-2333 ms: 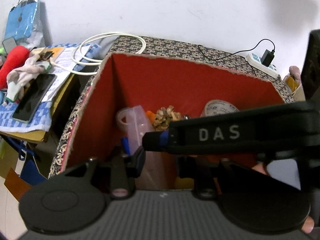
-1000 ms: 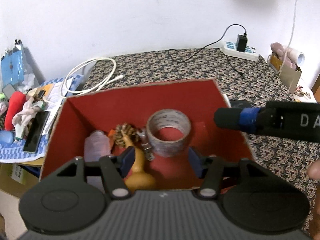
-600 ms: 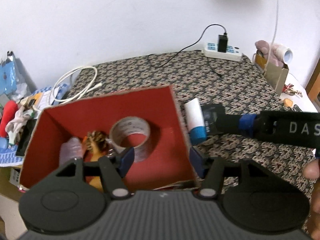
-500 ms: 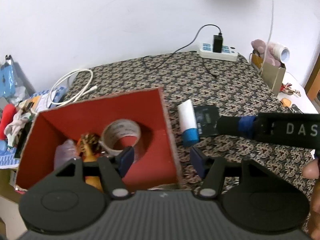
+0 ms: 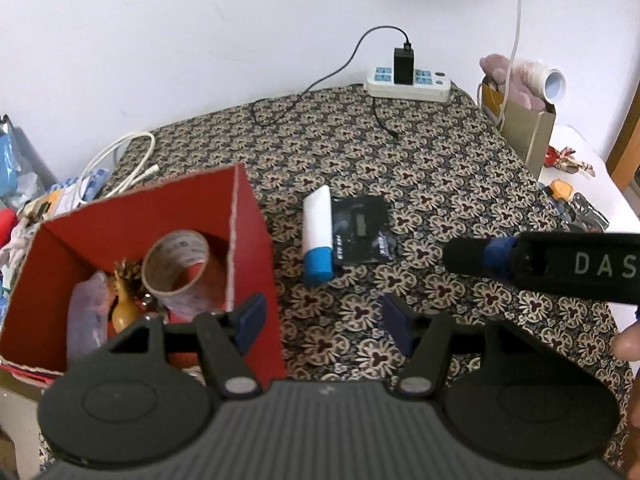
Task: Organize rigid objects
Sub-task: 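Move the right tool out of the box toward the black card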
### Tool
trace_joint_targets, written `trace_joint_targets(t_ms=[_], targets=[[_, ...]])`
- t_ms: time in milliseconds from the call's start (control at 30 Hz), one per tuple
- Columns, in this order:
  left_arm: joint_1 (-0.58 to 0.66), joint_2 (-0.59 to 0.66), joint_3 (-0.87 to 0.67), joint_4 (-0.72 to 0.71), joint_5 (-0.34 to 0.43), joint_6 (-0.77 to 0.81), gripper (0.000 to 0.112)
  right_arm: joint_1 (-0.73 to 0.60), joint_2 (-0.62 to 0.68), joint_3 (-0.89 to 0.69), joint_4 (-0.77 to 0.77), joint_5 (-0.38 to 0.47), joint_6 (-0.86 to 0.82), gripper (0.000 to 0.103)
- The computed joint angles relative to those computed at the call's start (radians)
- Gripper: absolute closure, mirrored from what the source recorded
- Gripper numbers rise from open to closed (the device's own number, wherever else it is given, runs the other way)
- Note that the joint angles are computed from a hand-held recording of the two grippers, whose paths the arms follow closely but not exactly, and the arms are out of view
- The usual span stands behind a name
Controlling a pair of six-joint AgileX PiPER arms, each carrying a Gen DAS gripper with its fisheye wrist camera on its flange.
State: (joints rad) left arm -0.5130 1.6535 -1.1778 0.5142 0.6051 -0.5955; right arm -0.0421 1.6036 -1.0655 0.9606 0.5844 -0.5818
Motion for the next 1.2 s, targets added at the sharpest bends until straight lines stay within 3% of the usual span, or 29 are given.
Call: trace_joint_targets(t_ms=[467, 1200], targets=[[-0.09, 0.101, -0.064, 0.05, 0.089, -0.129, 0.047, -0.118, 0.045, 0.002, 0.035, 0.099, -0.129, 0.075], [-0.062, 0.247, -0.169, -0.086, 0.09, 0.046, 0.047, -0.137, 0.109, 0.005, -0.024, 0.043, -0.053, 0.075]])
